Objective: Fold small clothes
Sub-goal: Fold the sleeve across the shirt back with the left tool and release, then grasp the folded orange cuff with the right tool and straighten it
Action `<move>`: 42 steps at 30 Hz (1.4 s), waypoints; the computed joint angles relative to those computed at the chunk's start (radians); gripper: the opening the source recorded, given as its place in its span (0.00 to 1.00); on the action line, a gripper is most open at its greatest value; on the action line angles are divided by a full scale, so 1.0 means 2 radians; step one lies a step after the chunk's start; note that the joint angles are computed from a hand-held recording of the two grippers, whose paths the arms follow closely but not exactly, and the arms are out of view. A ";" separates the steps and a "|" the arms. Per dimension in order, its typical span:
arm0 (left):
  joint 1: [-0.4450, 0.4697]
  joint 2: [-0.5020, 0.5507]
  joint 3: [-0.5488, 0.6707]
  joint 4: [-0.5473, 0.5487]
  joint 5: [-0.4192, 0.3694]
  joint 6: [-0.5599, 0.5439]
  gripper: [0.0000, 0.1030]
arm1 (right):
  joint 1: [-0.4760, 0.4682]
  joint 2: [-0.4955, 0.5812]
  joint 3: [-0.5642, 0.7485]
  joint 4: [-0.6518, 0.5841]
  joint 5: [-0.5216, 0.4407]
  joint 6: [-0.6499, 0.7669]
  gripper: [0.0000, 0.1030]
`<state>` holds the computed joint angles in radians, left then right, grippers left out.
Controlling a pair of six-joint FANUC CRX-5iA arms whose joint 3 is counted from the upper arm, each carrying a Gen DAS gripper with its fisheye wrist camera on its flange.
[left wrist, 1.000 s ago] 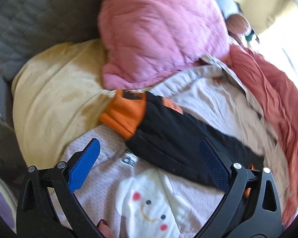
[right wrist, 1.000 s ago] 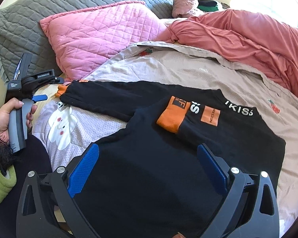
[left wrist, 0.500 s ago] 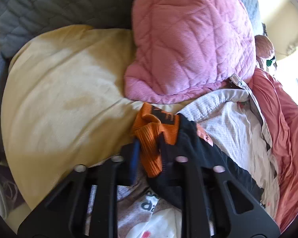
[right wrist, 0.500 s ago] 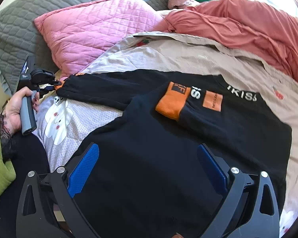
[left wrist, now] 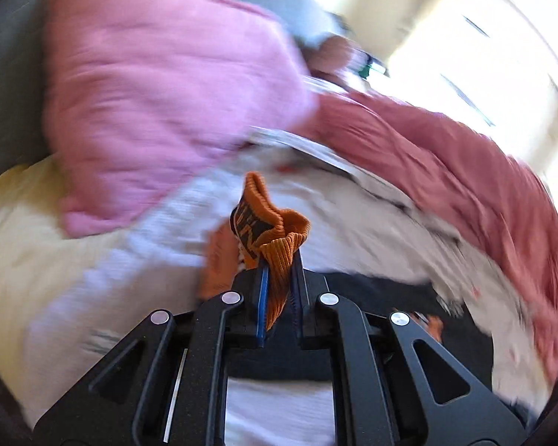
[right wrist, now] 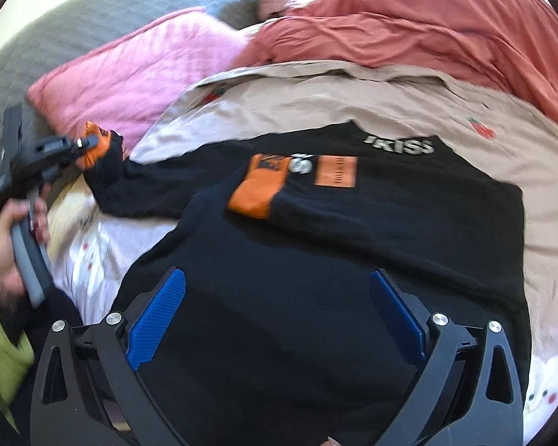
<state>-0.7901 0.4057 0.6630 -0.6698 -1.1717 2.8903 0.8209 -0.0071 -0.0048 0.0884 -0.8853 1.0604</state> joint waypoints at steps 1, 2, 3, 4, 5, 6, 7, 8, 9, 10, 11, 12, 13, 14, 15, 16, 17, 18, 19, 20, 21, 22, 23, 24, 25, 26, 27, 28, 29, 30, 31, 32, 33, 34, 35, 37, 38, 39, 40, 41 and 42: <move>-0.001 0.017 0.020 0.015 0.007 -0.027 0.04 | -0.006 0.000 0.001 -0.007 0.000 -0.003 0.96; -0.002 0.040 0.045 0.038 0.015 -0.062 0.04 | -0.012 -0.002 0.001 -0.014 0.000 -0.010 0.96; -0.001 0.054 0.059 0.054 0.020 -0.082 0.04 | -0.017 -0.003 0.001 -0.020 -0.001 -0.014 0.96; 0.000 0.068 0.070 0.074 0.026 -0.105 0.04 | -0.021 -0.004 0.000 -0.024 -0.002 -0.019 0.96; 0.002 0.087 0.087 0.101 0.028 -0.137 0.04 | -0.023 -0.004 -0.001 -0.024 -0.003 -0.023 0.96; 0.009 0.098 0.089 0.135 0.040 -0.168 0.04 | -0.025 -0.004 -0.001 -0.024 -0.004 -0.025 0.96; 0.015 0.106 0.089 0.161 0.047 -0.192 0.05 | -0.027 -0.004 -0.002 -0.024 -0.006 -0.028 0.96; 0.019 0.113 0.090 0.180 0.050 -0.212 0.05 | -0.027 -0.005 -0.003 -0.022 -0.006 -0.031 0.96; 0.031 0.113 0.071 0.226 0.076 -0.244 0.08 | -0.027 -0.004 -0.003 -0.021 -0.007 -0.034 0.96; 0.039 0.113 0.058 0.260 0.092 -0.262 0.12 | -0.028 -0.003 -0.003 -0.020 -0.008 -0.037 0.96; 0.045 0.110 0.042 0.284 0.108 -0.273 0.16 | -0.028 -0.001 -0.002 -0.020 -0.009 -0.039 0.96; 0.051 0.109 0.027 0.312 0.125 -0.291 0.19 | -0.029 0.001 0.000 -0.020 -0.011 -0.040 0.96; 0.050 0.105 0.022 0.314 0.130 -0.294 0.20 | -0.029 0.003 0.002 -0.020 -0.012 -0.042 0.96; 0.050 0.102 0.018 0.316 0.138 -0.304 0.21 | -0.029 0.007 0.005 -0.018 -0.013 -0.045 0.96; 0.051 0.096 0.011 0.318 0.150 -0.310 0.24 | -0.029 0.009 0.008 -0.019 -0.013 -0.046 0.96; 0.051 0.087 0.001 0.319 0.164 -0.312 0.27 | -0.028 0.013 0.012 -0.017 -0.014 -0.049 0.96; 0.052 0.076 -0.011 0.315 0.183 -0.310 0.29 | -0.028 0.016 0.015 -0.016 -0.015 -0.050 0.96; 0.051 0.067 -0.016 0.295 0.188 -0.294 0.32 | -0.027 0.020 0.020 -0.018 -0.016 -0.049 0.96; 0.049 0.062 -0.011 0.271 0.180 -0.275 0.36 | -0.026 0.027 0.029 -0.022 -0.019 -0.046 0.96; 0.043 0.059 0.004 0.220 0.149 -0.236 0.38 | -0.026 0.033 0.037 -0.025 -0.021 -0.042 0.96; 0.038 0.066 0.032 0.187 0.105 -0.216 0.42 | -0.024 0.040 0.047 -0.032 -0.022 -0.037 0.96; 0.031 0.075 0.061 0.149 0.050 -0.199 0.43 | -0.024 0.046 0.055 -0.038 -0.023 -0.032 0.96; 0.026 0.082 0.082 0.123 0.008 -0.189 0.43 | -0.022 0.057 0.069 -0.050 -0.026 -0.024 0.96; 0.027 0.090 0.098 0.107 -0.036 -0.176 0.43 | -0.020 0.065 0.080 -0.059 -0.028 -0.018 0.96; 0.030 0.093 0.103 0.108 -0.053 -0.169 0.43 | -0.019 0.078 0.097 -0.076 -0.031 -0.010 0.96; 0.037 0.087 0.090 0.117 -0.054 -0.154 0.43 | -0.019 0.087 0.110 -0.089 -0.035 -0.006 0.95; 0.042 0.080 0.079 0.126 -0.051 -0.146 0.43 | -0.020 0.099 0.127 -0.105 -0.039 -0.003 0.95; 0.045 0.080 0.076 0.132 -0.050 -0.142 0.44 | -0.020 0.111 0.144 -0.120 -0.044 -0.002 0.95; 0.047 0.079 0.074 0.136 -0.050 -0.140 0.44 | -0.021 0.124 0.161 -0.132 -0.050 -0.005 0.95; 0.046 0.078 0.072 0.135 -0.051 -0.139 0.45 | -0.023 0.135 0.178 -0.145 -0.055 -0.011 0.95; 0.047 0.073 0.065 0.137 -0.047 -0.137 0.46 | -0.025 0.150 0.197 -0.159 -0.060 -0.021 0.95; 0.047 0.070 0.061 0.138 -0.044 -0.135 0.46 | -0.026 0.156 0.206 -0.164 -0.063 -0.028 0.95; 0.047 0.066 0.055 0.140 -0.040 -0.131 0.46 | -0.027 0.171 0.224 -0.167 -0.072 -0.042 0.95; 0.047 0.064 0.053 0.140 -0.038 -0.128 0.46 | -0.025 0.186 0.241 -0.160 -0.086 -0.060 0.94; 0.048 0.064 0.053 0.140 -0.038 -0.127 0.46 | -0.024 0.197 0.254 -0.156 -0.098 -0.073 0.93; 0.049 0.064 0.052 0.141 -0.035 -0.122 0.54 | -0.025 0.213 0.272 -0.159 -0.117 -0.091 0.78; 0.051 0.069 0.058 0.141 -0.037 -0.121 0.59 | -0.027 0.219 0.278 -0.170 -0.121 -0.095 0.73; 0.051 0.069 0.059 0.140 -0.038 -0.120 0.63 | -0.027 0.222 0.280 -0.177 -0.123 -0.098 0.71; 0.051 0.069 0.059 0.140 -0.036 -0.121 0.63 | -0.025 0.224 0.279 -0.176 -0.123 -0.101 0.63; 0.051 0.070 0.060 0.139 -0.037 -0.122 0.63 | -0.022 0.224 0.276 -0.169 -0.121 -0.105 0.52; 0.050 0.071 0.061 0.138 -0.036 -0.124 0.63 | -0.021 0.220 0.268 -0.169 -0.111 -0.102 0.48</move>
<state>-0.6896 0.5470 0.7856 -0.3929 -1.2437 2.6423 0.7785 0.4337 0.5316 -0.2504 -1.1076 0.8566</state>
